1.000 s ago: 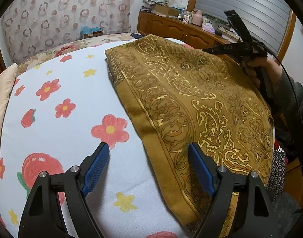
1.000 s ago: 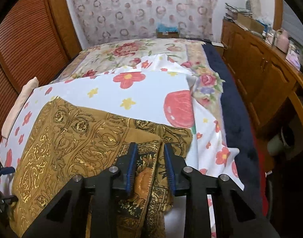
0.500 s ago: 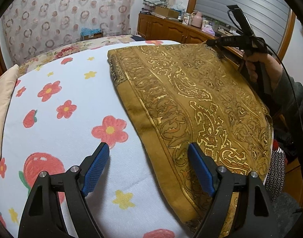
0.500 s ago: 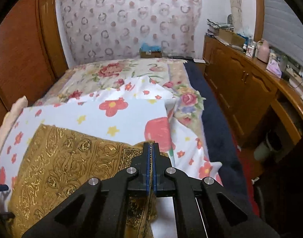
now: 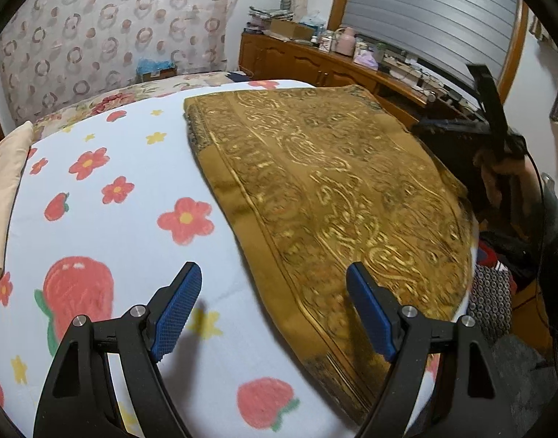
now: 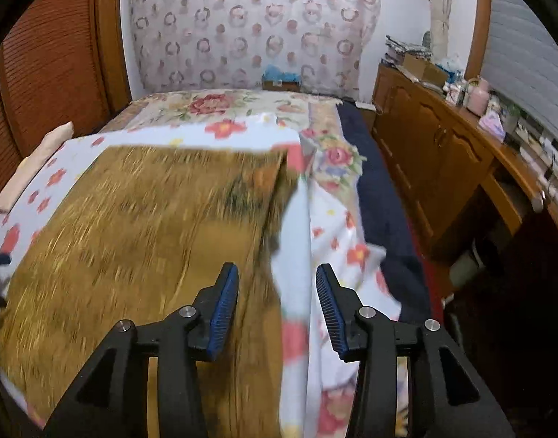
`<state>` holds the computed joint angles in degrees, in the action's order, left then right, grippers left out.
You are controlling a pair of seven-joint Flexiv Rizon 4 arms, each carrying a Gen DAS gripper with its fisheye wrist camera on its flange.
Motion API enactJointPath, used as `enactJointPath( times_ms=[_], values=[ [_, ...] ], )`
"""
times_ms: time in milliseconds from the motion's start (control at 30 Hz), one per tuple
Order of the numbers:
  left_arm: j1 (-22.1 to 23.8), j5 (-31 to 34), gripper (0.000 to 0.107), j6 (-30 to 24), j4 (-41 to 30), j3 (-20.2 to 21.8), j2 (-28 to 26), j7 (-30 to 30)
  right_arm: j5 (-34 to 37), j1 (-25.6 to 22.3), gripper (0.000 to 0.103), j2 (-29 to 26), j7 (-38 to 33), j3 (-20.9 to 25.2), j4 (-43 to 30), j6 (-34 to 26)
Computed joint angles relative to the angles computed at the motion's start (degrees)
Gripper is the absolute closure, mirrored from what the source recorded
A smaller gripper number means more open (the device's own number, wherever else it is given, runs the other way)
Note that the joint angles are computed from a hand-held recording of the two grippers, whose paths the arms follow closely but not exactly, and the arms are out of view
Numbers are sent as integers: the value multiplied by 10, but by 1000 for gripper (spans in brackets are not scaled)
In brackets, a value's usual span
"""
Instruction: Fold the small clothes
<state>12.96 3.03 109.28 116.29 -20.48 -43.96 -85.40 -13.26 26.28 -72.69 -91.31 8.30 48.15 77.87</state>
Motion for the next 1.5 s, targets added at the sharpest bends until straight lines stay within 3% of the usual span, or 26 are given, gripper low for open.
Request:
enactJointPath(
  times_ms=[200,333,433,733,833,900,967,1067,1133,1167,1300,1367,1500],
  values=[
    [5,11,31,2,6,-11,-3,3,19,-29,48,97,-3,29,198,88],
    [9,11,42,-8,7,-18,-5,6,7,-27,48,131,14,23,264,99],
    [9,7,44,-13,9,-19,-6,7,-4,-21,48,144,31,12,293,97],
    [32,14,47,-16,23,-47,-9,9,-34,-17,48,165,43,8,308,38],
    [33,15,48,-14,25,-50,-11,8,-24,-35,48,164,28,44,305,17],
    [42,22,61,-15,26,-63,-15,10,-20,-38,48,160,19,54,302,23],
    [49,25,72,-18,24,-72,-18,12,2,-59,48,149,-29,100,285,13],
    [54,26,78,-22,24,-80,-21,16,-5,-44,48,145,-28,82,277,20],
    [71,31,85,-25,26,-98,-27,18,-1,-37,52,145,-29,73,279,32],
    [84,36,95,-30,26,-114,-34,21,-3,-29,58,146,-27,60,284,43],
    [83,39,99,-22,26,-118,-33,31,-2,-36,87,152,-34,70,308,71],
    [92,45,100,-6,30,-129,-32,27,-3,-58,93,147,-52,103,305,67],
    [115,61,100,5,30,-154,-27,9,4,-98,95,139,-94,159,304,84]
  ],
)
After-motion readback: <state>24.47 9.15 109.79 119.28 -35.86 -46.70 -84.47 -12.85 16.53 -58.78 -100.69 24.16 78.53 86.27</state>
